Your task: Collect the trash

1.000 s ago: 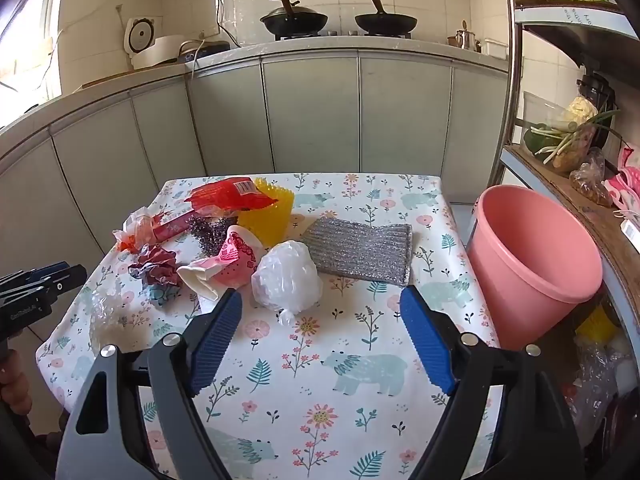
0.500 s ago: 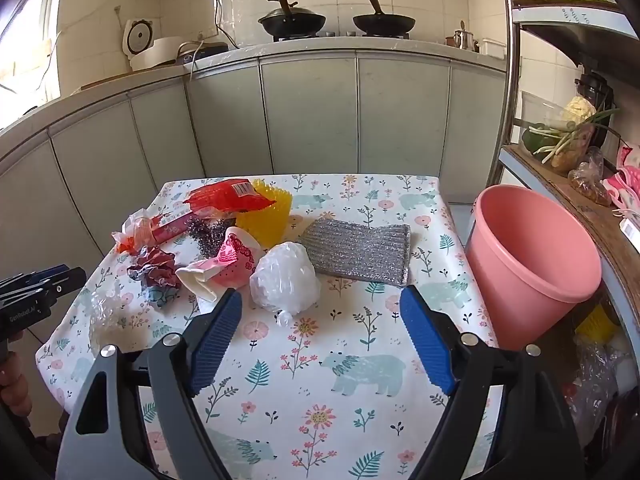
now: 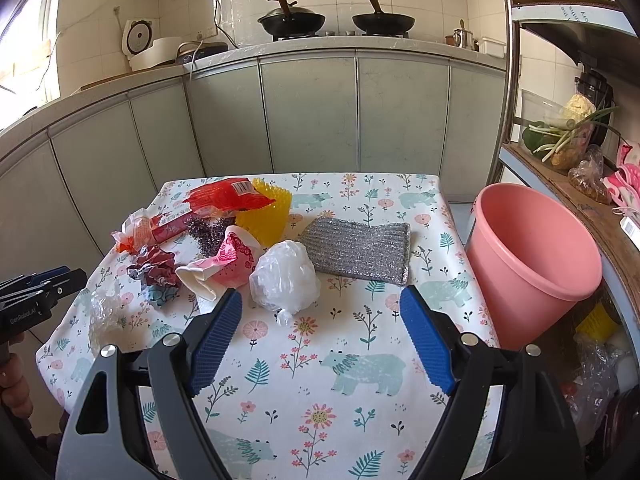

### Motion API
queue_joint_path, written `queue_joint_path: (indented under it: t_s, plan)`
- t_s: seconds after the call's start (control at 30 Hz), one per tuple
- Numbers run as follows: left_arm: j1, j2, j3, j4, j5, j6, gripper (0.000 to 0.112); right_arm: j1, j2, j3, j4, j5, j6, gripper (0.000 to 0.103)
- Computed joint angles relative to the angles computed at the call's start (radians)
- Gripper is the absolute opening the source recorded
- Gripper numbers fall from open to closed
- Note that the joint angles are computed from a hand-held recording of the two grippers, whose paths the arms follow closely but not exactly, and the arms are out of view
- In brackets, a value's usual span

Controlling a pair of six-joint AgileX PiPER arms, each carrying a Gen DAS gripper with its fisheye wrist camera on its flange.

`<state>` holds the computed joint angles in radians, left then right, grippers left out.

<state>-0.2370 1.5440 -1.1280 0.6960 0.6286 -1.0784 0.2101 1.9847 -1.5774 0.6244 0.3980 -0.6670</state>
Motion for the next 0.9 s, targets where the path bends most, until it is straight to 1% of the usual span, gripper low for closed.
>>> queue_joint_path:
  t_s: [0.9]
  plan:
    - [-0.008, -0.004, 0.016, 0.013, -0.010, -0.024, 0.044, 0.001, -0.001, 0.012, 0.010, -0.010, -0.013, 0.082]
